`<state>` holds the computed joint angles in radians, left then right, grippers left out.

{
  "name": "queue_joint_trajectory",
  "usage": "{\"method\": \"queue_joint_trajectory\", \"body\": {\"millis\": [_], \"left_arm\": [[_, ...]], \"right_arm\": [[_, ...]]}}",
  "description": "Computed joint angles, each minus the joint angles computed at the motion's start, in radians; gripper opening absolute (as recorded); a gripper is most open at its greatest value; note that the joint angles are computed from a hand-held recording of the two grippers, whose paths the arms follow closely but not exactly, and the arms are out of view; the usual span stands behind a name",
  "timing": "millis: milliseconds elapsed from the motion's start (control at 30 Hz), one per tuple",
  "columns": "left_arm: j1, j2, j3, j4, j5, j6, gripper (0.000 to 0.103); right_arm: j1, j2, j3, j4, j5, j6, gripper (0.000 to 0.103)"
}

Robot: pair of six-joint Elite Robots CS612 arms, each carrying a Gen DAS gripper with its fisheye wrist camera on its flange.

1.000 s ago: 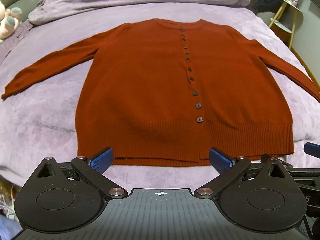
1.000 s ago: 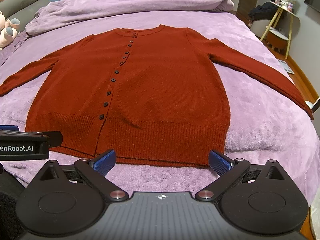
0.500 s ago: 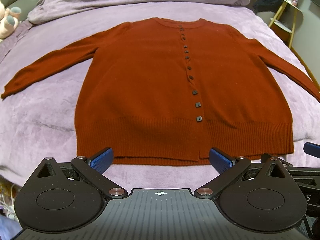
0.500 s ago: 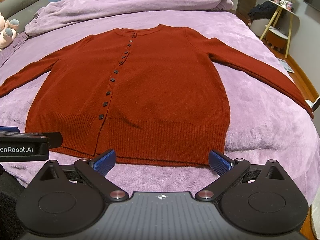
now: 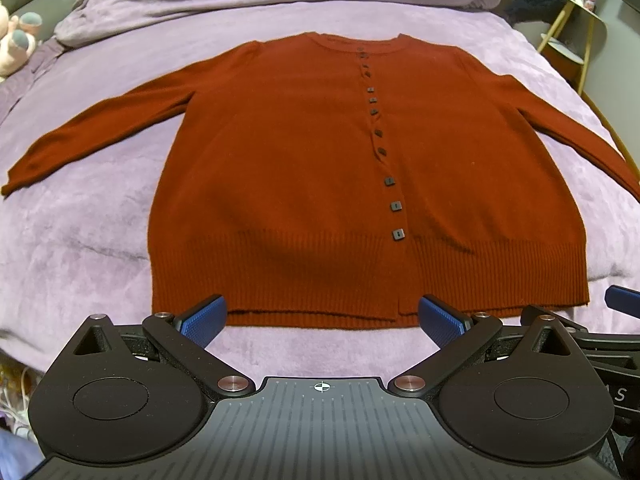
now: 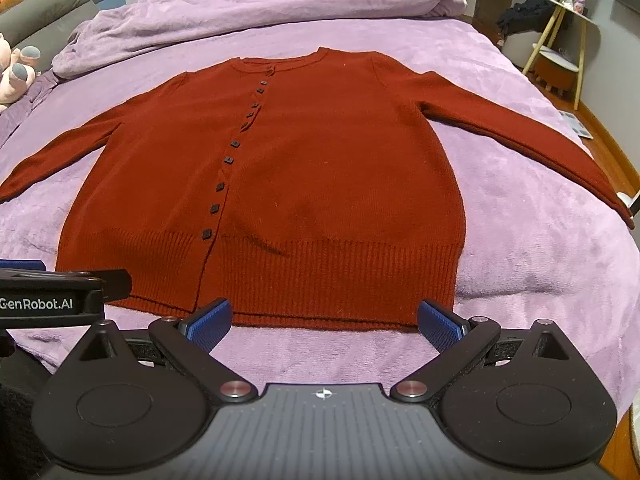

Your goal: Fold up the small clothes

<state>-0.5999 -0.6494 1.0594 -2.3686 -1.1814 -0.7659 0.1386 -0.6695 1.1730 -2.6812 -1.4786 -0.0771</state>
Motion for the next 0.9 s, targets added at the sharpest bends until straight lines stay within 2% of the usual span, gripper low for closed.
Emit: {"method": "queue_joint_trajectory", "body": {"millis": [300,767,833,900], "left_arm": [[0.001,0.000,0.000,0.005,-0.006,-0.006,0.103],[0.011,0.010,-0.012,0.030,-0.036,-0.022,0.103],[0.012,0.014,-0.019,0.040,-0.045,-0.025,0.103],[0.014,0.019,-0.027,0.047,-0.055,-0.020,0.103]], "right_arm": [[-0.003,0.000,0.004,-0.004,0.017,0.004,0.099],[-0.013,0.010,0.030,-0.137,0.040,0.014,0.099],[-0.021,0.014,0.027,-0.129,0.084,0.022,0.099],[-0.044,0.018,0.018,-0.105,0.206,0.062,0.099]]}}
